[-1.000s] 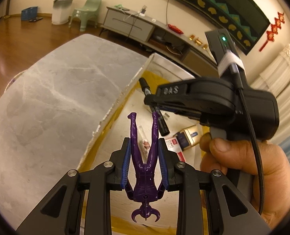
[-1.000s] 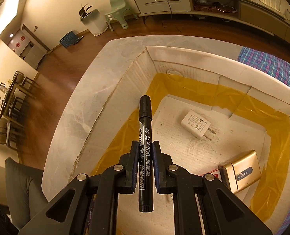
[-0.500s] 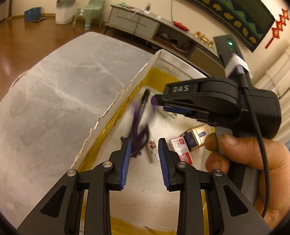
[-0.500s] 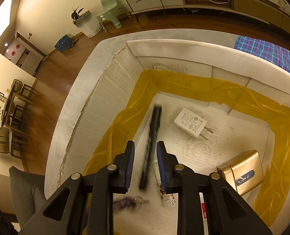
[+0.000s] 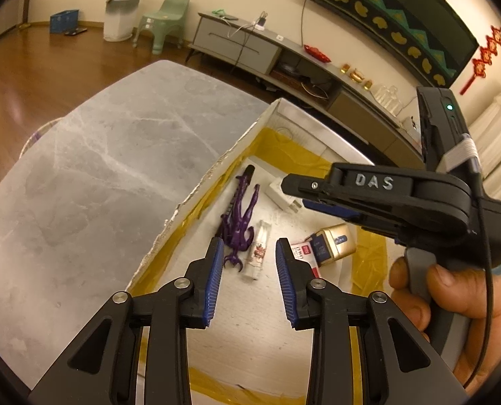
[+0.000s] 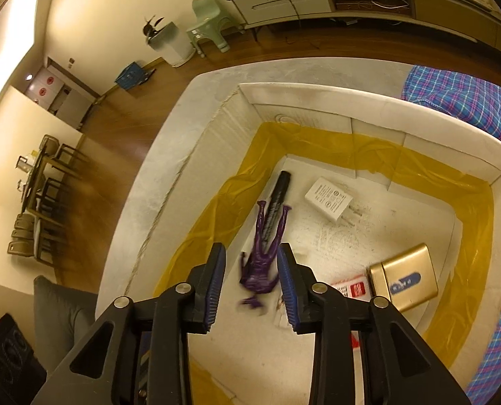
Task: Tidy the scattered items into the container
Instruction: 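Move both tools back over the remaining items on the plaid sheet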
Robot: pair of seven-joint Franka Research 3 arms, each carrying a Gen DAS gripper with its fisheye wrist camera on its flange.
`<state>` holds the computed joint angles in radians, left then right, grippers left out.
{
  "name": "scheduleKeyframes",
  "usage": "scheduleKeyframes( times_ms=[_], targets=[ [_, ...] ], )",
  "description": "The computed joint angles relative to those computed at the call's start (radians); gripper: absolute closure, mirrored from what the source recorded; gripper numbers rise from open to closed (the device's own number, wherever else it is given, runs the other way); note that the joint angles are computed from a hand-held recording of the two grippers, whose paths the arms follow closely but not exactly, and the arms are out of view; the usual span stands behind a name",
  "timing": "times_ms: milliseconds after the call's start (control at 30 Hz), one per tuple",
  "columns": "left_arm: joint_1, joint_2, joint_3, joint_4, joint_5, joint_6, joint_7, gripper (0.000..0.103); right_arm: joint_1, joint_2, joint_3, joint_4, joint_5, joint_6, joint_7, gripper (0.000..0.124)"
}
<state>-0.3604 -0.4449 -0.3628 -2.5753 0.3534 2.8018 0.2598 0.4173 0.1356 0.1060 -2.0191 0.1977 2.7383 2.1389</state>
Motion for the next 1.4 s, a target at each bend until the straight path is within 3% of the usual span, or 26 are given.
scheduleKeyframes(
  times_ms=[300,567,867,1100,1267,1400],
  targets=[
    [0.015,-0.057,-0.053,0.033,0.075,-0.076,-0.038,0.069,-0.001,-0.184,0.043,-0.155,0.259,0.073,-0.358,0.086],
    [0.002,-0.065,-0.103,0.08,0.161,-0.025,-0.039,0.069,0.05,-0.437,0.031,-0.376,0.325,0.185,-0.452,0.083],
    [-0.091,0.108,-0.128,0.221,0.184,0.055,0.109,0.056,-0.039,-0.784,0.093,-0.653,0.222,0.226,-0.32,0.076],
    [-0.16,0.315,-0.146,0.382,0.228,-0.032,0.143,0.056,-0.188,-1.019,0.129,-0.85,0.129,0.144,-0.178,0.073],
    [-0.235,0.449,-0.123,0.474,0.27,-0.11,0.112,0.054,-0.275,-1.061,0.137,-0.887,0.02,0.055,-0.137,0.073],
    [-0.289,0.529,-0.084,0.53,0.289,-0.17,0.106,0.053,-0.303,-1.066,0.142,-0.919,-0.056,0.038,-0.141,0.071]
  ],
)
